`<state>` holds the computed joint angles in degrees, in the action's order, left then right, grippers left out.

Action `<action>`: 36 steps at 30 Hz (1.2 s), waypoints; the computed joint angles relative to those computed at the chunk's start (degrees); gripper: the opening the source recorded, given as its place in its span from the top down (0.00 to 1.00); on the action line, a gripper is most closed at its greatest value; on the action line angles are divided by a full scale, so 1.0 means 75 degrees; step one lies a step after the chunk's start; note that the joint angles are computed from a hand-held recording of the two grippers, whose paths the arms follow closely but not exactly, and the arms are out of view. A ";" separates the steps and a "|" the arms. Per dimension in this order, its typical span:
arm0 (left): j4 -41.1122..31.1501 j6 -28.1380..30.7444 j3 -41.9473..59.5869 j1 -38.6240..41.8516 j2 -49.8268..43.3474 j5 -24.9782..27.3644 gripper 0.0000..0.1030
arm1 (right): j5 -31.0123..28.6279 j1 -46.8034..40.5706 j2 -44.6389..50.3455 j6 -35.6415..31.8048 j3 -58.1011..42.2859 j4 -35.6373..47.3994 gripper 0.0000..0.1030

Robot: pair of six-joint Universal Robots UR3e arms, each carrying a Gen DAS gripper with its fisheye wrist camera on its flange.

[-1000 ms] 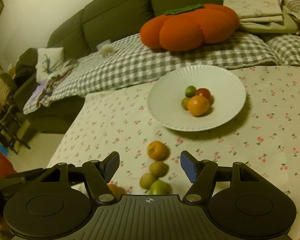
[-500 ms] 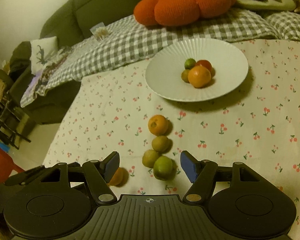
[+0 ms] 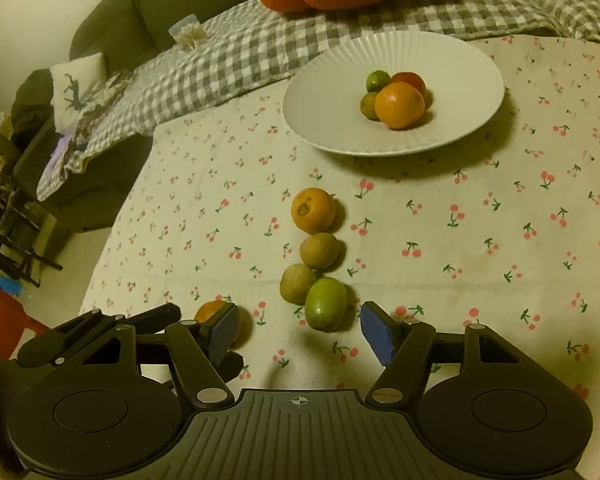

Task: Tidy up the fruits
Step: 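Move both tools back toward the remaining fruits on the tablecloth, then grasp the tangerine with the left tool while the right tool grasps a green fruit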

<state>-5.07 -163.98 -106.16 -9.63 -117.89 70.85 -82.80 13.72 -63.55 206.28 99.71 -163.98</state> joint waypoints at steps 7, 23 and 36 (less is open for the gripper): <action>0.0153 -0.0015 0.0353 -0.0179 -0.0432 0.0347 0.48 | -0.0224 0.0104 0.0225 -0.0116 -0.0173 0.0031 0.38; 0.0157 0.0014 0.0704 -0.0250 -0.0814 0.0799 0.67 | -0.0762 0.0255 0.0741 -0.0419 -0.0611 0.0064 0.59; 0.0335 -0.0245 0.0546 -0.0141 -0.0636 0.0476 0.68 | -0.0723 0.0253 0.0754 -0.0622 -0.0642 -0.0041 0.76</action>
<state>-2.56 -165.82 -102.06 -10.69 -122.66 74.42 -88.22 15.62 -57.90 201.61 94.90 -164.29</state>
